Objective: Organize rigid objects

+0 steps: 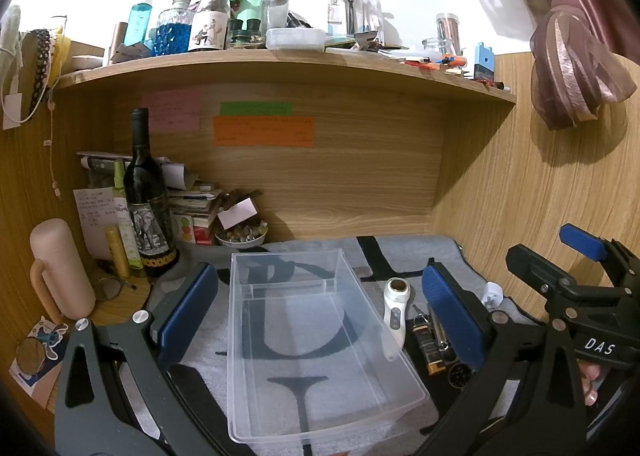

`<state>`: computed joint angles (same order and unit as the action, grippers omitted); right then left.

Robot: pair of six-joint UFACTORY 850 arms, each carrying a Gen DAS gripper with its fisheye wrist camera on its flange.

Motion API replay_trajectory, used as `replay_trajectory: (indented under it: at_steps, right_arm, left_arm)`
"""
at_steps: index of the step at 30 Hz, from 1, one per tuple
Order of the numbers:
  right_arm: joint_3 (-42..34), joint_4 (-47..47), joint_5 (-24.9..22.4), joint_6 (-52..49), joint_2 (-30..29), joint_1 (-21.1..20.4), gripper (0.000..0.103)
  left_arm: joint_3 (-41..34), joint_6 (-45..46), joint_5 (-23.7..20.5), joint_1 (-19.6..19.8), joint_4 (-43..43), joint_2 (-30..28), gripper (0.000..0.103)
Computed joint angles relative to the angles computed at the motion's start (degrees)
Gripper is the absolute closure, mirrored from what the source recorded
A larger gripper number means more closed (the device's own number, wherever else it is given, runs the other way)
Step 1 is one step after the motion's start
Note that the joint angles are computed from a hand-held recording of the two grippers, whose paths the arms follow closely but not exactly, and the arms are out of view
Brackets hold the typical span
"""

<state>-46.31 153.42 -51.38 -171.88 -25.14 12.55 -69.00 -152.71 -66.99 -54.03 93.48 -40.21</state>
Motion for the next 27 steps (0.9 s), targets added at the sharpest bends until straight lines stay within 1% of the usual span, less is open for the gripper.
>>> replay_trajectory:
  at_steps: [9, 17, 27]
  right_arm:
    - [0.1, 0.4, -0.1, -0.2, 0.1, -0.3, 0.0]
    - [0.2, 0.6, -0.4, -0.5, 0.1, -0.6, 0.0]
    - [0.2, 0.9, 0.0, -1.1, 0.2, -0.2, 0.0]
  left_arm:
    - [-0.1, 0.1, 0.0, -0.1, 0.3, -0.1, 0.0]
    - [0.0, -0.1, 0.8, 0.0, 1.0, 0.2, 0.0]
    - [0.1, -0.3, 0.7, 0.1, 0.8, 0.5, 0.0]
